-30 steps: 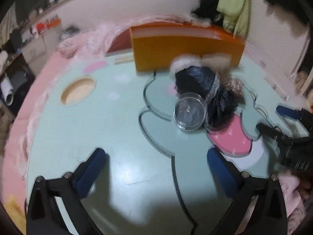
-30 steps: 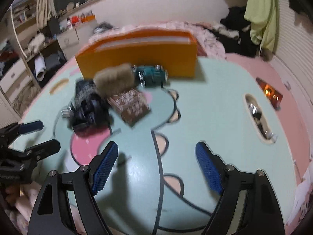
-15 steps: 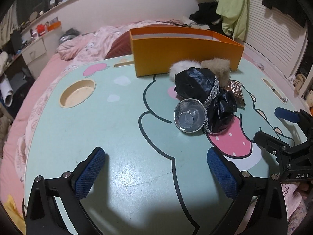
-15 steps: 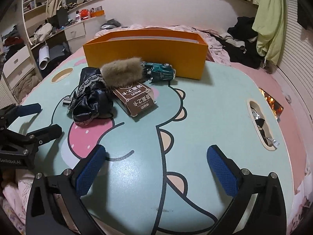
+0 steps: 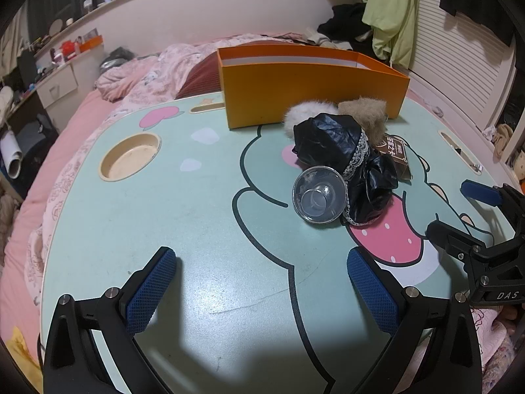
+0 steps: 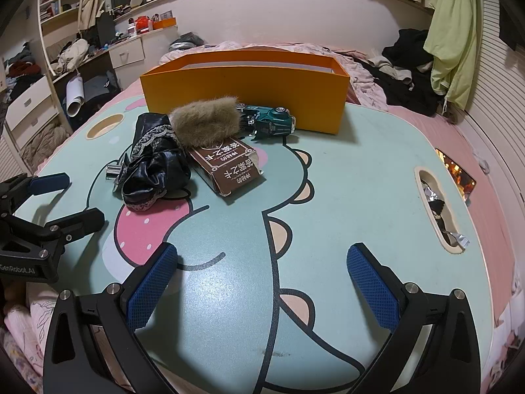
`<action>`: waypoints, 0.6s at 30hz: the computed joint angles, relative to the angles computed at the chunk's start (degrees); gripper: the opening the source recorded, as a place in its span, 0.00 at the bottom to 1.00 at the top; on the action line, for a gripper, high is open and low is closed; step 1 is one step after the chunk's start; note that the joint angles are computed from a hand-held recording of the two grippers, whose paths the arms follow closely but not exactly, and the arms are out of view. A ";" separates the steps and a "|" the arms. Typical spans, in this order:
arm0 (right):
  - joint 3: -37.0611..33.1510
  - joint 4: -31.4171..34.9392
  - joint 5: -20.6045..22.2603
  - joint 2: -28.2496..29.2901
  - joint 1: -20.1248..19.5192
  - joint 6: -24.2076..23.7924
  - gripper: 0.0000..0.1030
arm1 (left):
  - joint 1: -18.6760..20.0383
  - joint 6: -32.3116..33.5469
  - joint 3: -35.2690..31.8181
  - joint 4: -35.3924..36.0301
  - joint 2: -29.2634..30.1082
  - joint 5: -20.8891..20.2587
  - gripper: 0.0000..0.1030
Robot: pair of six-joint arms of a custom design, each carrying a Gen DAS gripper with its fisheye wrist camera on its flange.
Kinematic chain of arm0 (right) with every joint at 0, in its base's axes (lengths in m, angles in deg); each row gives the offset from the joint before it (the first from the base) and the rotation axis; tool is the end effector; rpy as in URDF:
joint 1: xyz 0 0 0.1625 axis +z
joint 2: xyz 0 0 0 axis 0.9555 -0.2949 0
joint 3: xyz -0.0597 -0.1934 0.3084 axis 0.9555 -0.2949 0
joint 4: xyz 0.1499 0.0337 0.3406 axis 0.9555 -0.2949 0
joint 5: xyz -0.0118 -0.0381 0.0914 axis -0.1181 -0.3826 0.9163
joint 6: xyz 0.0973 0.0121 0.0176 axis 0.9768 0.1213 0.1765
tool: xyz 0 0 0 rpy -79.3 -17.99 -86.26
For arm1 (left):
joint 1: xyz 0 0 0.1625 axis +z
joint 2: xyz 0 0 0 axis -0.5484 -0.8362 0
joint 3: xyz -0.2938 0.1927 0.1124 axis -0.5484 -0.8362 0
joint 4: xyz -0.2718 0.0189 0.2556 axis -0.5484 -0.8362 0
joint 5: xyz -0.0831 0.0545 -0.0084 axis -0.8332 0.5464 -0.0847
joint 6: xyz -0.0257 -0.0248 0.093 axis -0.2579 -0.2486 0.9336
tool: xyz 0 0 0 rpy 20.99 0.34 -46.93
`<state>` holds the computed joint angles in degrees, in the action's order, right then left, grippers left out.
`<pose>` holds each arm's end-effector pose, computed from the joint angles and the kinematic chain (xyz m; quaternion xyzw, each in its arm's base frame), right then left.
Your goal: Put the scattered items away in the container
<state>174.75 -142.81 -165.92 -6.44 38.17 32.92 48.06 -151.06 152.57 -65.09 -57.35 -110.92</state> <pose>0.2069 -0.3789 0.1903 0.0615 -0.8604 0.3633 0.3519 -0.3063 -0.2961 0.1480 0.1202 0.8696 -0.3112 0.3639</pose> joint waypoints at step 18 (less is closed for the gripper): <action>-0.16 -0.01 -0.49 0.30 0.20 0.67 1.00 | -0.06 -0.04 0.10 0.03 -0.13 -0.01 1.00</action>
